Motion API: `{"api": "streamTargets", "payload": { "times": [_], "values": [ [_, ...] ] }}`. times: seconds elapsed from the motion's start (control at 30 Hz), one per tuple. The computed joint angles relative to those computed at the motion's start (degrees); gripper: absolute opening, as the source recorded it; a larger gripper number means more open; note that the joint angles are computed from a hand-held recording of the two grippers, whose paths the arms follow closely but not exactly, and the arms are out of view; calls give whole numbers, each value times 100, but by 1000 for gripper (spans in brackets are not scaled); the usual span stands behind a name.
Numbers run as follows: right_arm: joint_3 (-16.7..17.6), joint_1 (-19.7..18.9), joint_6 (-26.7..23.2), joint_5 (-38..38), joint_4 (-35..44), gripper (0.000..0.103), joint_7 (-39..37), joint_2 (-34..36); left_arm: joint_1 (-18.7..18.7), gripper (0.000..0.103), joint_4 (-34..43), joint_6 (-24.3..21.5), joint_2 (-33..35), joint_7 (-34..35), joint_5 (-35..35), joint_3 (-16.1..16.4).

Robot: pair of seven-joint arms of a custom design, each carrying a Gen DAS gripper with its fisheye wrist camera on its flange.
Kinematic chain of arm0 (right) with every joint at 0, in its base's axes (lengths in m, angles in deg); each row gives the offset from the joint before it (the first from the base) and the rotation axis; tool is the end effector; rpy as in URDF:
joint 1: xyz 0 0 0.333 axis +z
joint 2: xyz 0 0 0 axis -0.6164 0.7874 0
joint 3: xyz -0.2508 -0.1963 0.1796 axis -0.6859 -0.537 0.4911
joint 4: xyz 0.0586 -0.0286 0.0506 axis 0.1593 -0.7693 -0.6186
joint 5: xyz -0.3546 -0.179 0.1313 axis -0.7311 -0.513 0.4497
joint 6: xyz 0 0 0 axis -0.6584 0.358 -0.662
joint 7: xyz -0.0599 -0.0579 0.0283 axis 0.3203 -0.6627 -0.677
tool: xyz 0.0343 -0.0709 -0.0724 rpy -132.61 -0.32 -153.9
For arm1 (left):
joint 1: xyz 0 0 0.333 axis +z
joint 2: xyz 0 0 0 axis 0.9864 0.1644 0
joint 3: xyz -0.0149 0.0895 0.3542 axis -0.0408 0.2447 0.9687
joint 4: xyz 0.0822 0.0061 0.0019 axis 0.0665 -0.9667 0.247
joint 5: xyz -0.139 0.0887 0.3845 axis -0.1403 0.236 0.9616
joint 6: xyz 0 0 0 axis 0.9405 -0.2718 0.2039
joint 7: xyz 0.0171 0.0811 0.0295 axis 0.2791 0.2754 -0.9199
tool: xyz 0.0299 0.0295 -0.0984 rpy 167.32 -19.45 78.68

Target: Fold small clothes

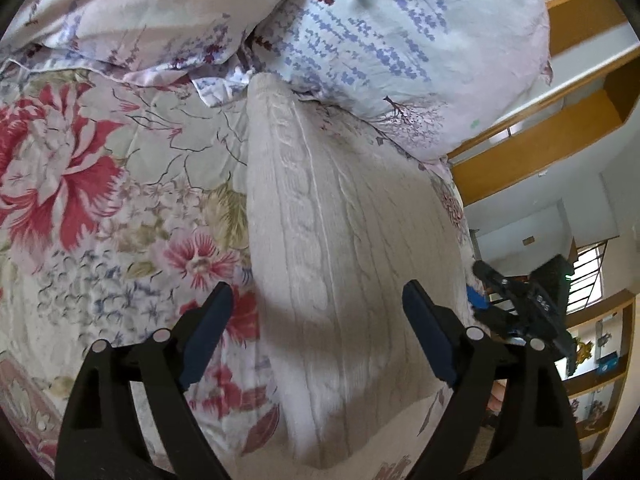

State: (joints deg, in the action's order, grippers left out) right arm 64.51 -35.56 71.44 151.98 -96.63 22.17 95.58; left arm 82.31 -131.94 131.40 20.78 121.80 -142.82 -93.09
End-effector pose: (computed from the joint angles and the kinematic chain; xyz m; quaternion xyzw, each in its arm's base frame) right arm 0.7334 0.2219 0.3393 -0.6661 0.5945 0.1201 0.4340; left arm 0.5860 -0.0174 0.3927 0.7974 -0.4613 0.3887 0.0127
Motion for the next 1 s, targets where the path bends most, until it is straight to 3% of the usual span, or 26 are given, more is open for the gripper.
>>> {"api": "streamTargets", "payload": {
  "times": [0.13, 0.27, 0.33, 0.47, 0.63, 0.7, 0.8, 1.0],
  "values": [
    [-67, 46, -531, -441, 535, 71, 472, 418, 51, 86, 152, -133, 150, 116, -133, 0],
    [146, -143, -897, -346, 791, 70, 276, 673, 119, 83, 356, -253, 332, 415, -447, -44],
    [196, -187, -1043, -293, 891, 63, 154, 765, 168, 77, 425, -405, 392, 542, -591, -56],
    [206, -205, -1309, -263, 1056, 59, 22, 892, 201, 76, 604, -438, 545, 772, -985, -92],
    [231, -244, -1549, -107, 1139, 37, -131, 1002, 248, 64, 533, -524, 496, 948, -1368, -57],
    [244, -269, -1557, 15, 1089, 33, -254, 975, 234, 53, 526, -541, 491, 983, -1416, -45],
    [276, -316, -1512, 291, 911, 30, -486, 841, 251, 42, 438, -633, 377, 1334, -1809, -23],
    [256, -337, -1625, 1029, 399, 28, -1116, 374, 240, 38, 122, -994, -24, 1542, -2058, 123]
  ]
}}
